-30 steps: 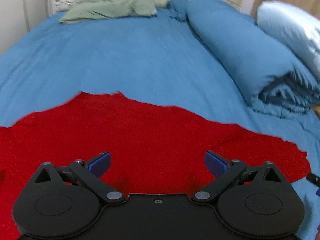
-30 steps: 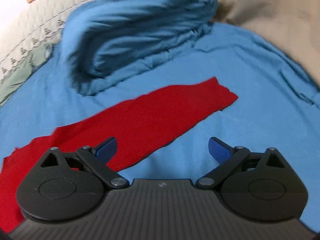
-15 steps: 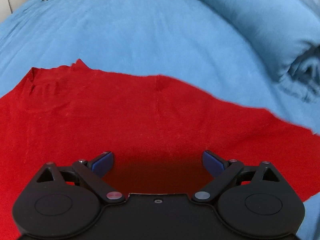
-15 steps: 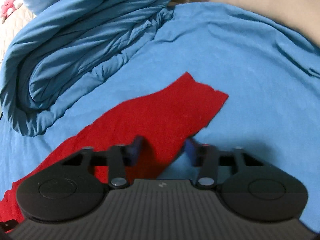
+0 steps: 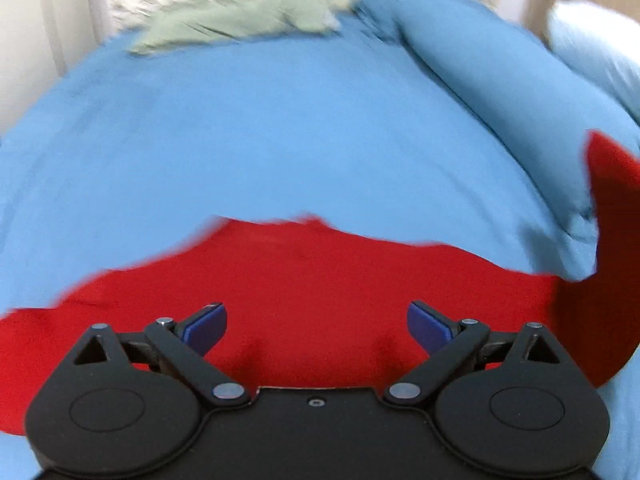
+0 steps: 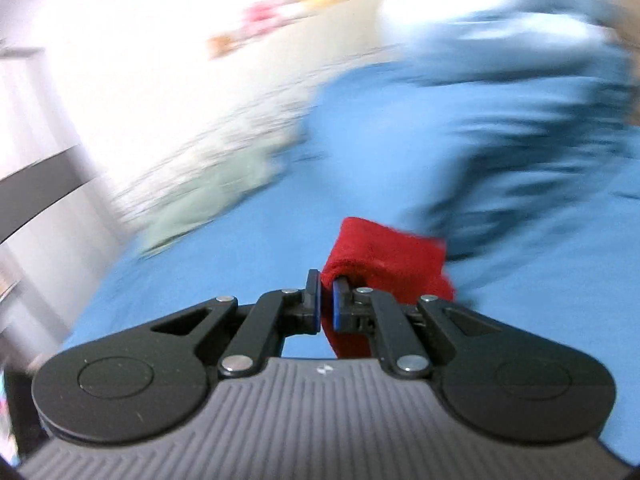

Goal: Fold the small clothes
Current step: 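Grasp the red sweater's sleeve cuff with the right gripper, then fold the held sleeve across the sweater body and open the right gripper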

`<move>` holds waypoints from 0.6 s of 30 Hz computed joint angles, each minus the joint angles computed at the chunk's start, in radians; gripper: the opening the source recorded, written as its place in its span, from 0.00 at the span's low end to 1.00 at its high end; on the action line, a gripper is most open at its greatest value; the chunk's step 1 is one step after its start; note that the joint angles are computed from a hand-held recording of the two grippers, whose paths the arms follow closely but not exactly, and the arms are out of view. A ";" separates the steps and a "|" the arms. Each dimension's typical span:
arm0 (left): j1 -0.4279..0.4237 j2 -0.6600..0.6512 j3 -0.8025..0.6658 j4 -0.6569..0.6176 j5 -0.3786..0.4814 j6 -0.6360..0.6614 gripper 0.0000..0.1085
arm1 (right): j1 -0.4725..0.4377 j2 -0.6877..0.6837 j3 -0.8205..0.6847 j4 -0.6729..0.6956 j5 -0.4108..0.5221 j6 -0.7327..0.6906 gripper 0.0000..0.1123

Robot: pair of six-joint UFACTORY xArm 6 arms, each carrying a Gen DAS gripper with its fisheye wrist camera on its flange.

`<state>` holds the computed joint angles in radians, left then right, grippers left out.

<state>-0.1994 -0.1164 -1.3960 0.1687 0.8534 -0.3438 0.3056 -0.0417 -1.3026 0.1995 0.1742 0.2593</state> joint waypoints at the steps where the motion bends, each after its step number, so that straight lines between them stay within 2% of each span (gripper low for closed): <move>1: 0.036 -0.038 0.041 0.008 -0.018 0.000 0.93 | 0.061 0.024 -0.008 0.026 -0.006 -0.051 0.18; 3: 0.097 -0.092 0.116 0.010 -0.049 -0.004 0.93 | 0.148 0.074 -0.020 -0.042 0.013 -0.044 0.18; 7: 0.202 -0.141 0.200 -0.078 -0.002 0.044 0.93 | 0.262 0.177 -0.018 -0.408 0.110 0.146 0.18; 12: 0.271 -0.190 0.273 -0.224 0.026 0.148 0.93 | 0.306 0.194 0.014 -0.640 0.136 0.278 0.19; 14: 0.273 -0.169 0.252 -0.248 0.043 0.166 0.93 | 0.309 0.181 0.024 -0.622 0.139 0.224 0.30; 15: 0.266 -0.165 0.248 -0.251 0.047 0.169 0.93 | 0.313 0.180 0.015 -0.594 0.153 0.180 0.38; 16: 0.263 -0.162 0.242 -0.262 0.048 0.180 0.93 | 0.316 0.163 0.029 -0.573 0.154 0.144 0.51; 18: 0.243 -0.180 0.241 -0.292 0.046 0.206 0.93 | 0.303 0.125 0.079 -0.474 0.129 0.033 0.52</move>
<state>0.0439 -0.2969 -1.1547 -0.1234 0.8998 -0.1378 0.6091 0.0834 -1.2237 -0.2742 0.3027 0.2926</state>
